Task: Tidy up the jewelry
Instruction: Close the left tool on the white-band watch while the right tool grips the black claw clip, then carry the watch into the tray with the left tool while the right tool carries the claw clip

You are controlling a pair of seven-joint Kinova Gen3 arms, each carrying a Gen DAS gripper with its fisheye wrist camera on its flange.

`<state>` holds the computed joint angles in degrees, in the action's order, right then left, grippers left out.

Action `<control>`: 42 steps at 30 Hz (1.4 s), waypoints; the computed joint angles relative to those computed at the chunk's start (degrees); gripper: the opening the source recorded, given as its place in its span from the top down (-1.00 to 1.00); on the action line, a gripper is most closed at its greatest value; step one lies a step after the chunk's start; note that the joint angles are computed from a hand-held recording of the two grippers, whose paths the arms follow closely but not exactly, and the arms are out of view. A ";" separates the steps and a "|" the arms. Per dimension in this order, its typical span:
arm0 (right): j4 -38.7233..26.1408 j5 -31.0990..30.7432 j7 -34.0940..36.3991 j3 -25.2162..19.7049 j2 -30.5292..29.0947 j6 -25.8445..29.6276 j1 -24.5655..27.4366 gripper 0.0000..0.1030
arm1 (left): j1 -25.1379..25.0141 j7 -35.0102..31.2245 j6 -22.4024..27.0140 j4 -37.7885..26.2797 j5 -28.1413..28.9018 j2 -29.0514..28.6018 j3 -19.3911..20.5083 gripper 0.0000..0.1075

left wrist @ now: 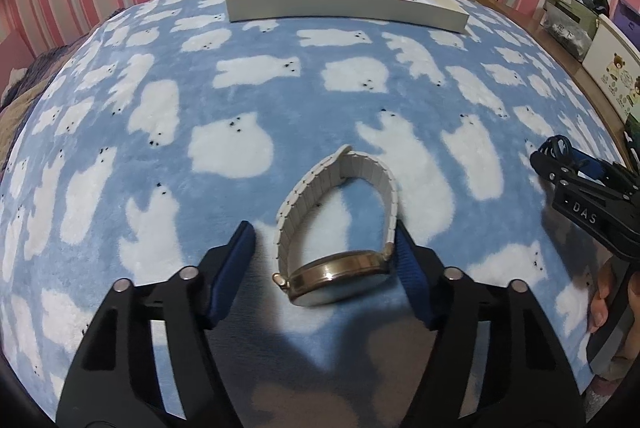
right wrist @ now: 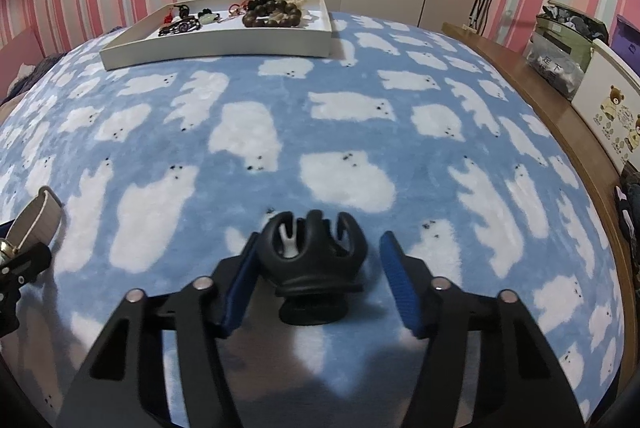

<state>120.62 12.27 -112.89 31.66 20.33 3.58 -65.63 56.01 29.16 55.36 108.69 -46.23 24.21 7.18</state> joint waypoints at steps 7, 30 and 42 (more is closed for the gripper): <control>-0.01 -0.60 1.46 -4.07 -0.82 -0.22 3.73 0.04 | -0.13 -0.64 -0.54 -0.14 -0.36 -0.27 0.20 0.11; -11.55 5.67 -0.17 -20.43 -0.60 6.90 18.93 0.05 | -5.96 -8.48 2.99 -2.29 -2.03 -3.11 -0.66 0.12; -30.60 3.26 6.28 -31.28 5.28 13.50 27.90 0.05 | -16.59 -22.06 0.84 -8.29 -5.73 -4.23 -2.94 0.12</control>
